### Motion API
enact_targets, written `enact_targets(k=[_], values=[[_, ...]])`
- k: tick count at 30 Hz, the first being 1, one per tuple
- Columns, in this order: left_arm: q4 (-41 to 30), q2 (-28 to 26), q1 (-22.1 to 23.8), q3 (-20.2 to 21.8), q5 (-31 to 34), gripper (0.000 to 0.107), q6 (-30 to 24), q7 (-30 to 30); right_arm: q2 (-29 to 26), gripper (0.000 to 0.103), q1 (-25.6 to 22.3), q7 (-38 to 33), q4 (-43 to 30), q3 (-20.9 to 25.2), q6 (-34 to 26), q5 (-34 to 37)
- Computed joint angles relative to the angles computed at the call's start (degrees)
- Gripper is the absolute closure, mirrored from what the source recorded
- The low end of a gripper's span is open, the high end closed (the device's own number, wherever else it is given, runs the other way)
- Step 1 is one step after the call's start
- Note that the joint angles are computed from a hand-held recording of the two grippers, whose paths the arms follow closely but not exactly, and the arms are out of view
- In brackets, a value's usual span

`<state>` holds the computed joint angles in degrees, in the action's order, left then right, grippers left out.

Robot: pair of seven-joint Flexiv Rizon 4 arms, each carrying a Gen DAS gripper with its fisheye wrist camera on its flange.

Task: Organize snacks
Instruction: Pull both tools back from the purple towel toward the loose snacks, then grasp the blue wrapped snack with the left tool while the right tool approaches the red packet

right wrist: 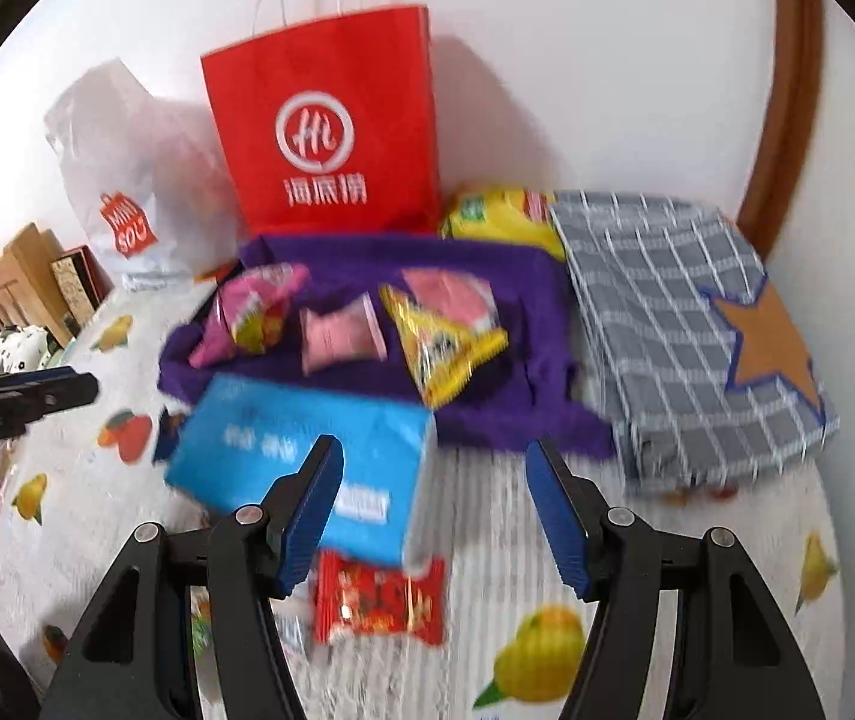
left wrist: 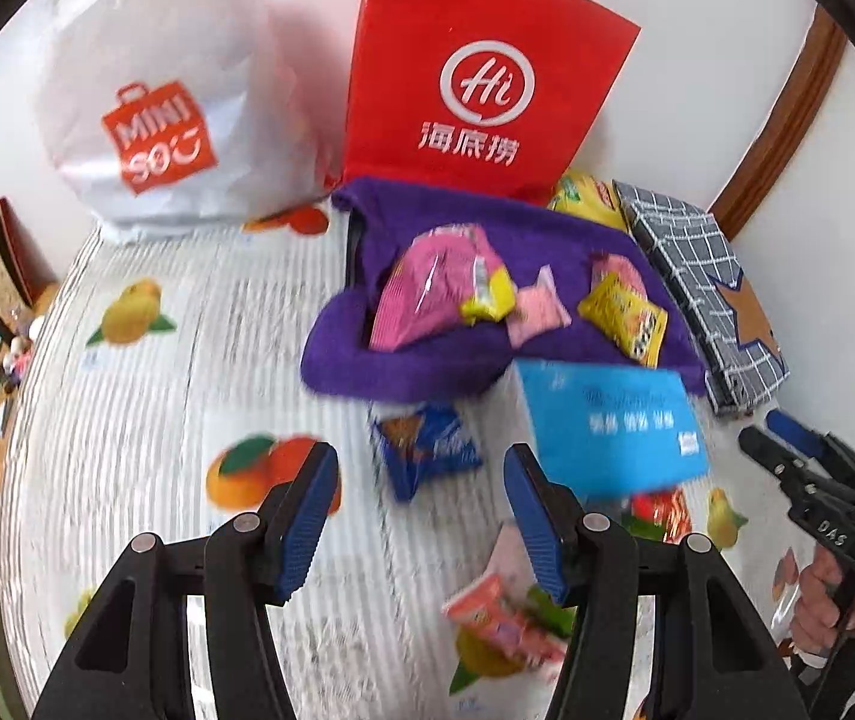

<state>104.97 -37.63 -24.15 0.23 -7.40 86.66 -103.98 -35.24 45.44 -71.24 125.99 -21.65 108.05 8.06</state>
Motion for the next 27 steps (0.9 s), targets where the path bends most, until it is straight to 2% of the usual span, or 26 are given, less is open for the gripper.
enact_targets(k=[2,6,12,15,17,18,24,25,27], values=[[1.2,0.2,0.0,-0.1,0.1,0.051,0.6,-0.3,-0.2,0.04,-3.0,0.3,0.6,3.7,-0.1,-0.9],[3.4,0.3,1.0,-1.5,-0.3,0.051,1.8,0.0,-2.0,0.04,-4.5,0.9,1.4,6.7,0.3,-1.5],[6.8,0.6,2.8,-3.8,-1.2,0.051,4.0,0.8,-5.0,0.04,-12.1,2.5,-0.3,15.0,2.3,-3.8],[8.0,0.6,3.5,-4.5,-1.8,0.051,4.7,1.2,-6.2,0.04,-15.6,3.5,-1.7,18.2,0.8,-6.2],[8.5,0.5,3.6,-4.6,-2.2,0.051,4.7,1.2,-7.3,0.037,-14.5,4.7,-2.0,17.2,1.6,-7.0],[8.6,0.4,3.6,-4.5,-2.4,0.051,4.7,1.2,-8.4,0.035,-11.7,3.8,-1.9,15.0,4.1,-4.6],[7.8,-0.7,3.3,-4.8,-2.6,0.051,4.1,2.3,-10.3,0.035,-5.9,2.4,-2.8,10.1,4.3,-1.3],[7.6,-0.9,3.4,-5.1,-2.7,0.052,4.0,2.4,-10.5,0.036,-5.0,2.3,-2.9,9.2,4.1,-0.8],[7.2,-1.3,3.5,-5.6,-2.7,0.051,4.2,2.9,-10.9,0.049,-1.8,0.6,-3.1,6.4,2.9,2.1]])
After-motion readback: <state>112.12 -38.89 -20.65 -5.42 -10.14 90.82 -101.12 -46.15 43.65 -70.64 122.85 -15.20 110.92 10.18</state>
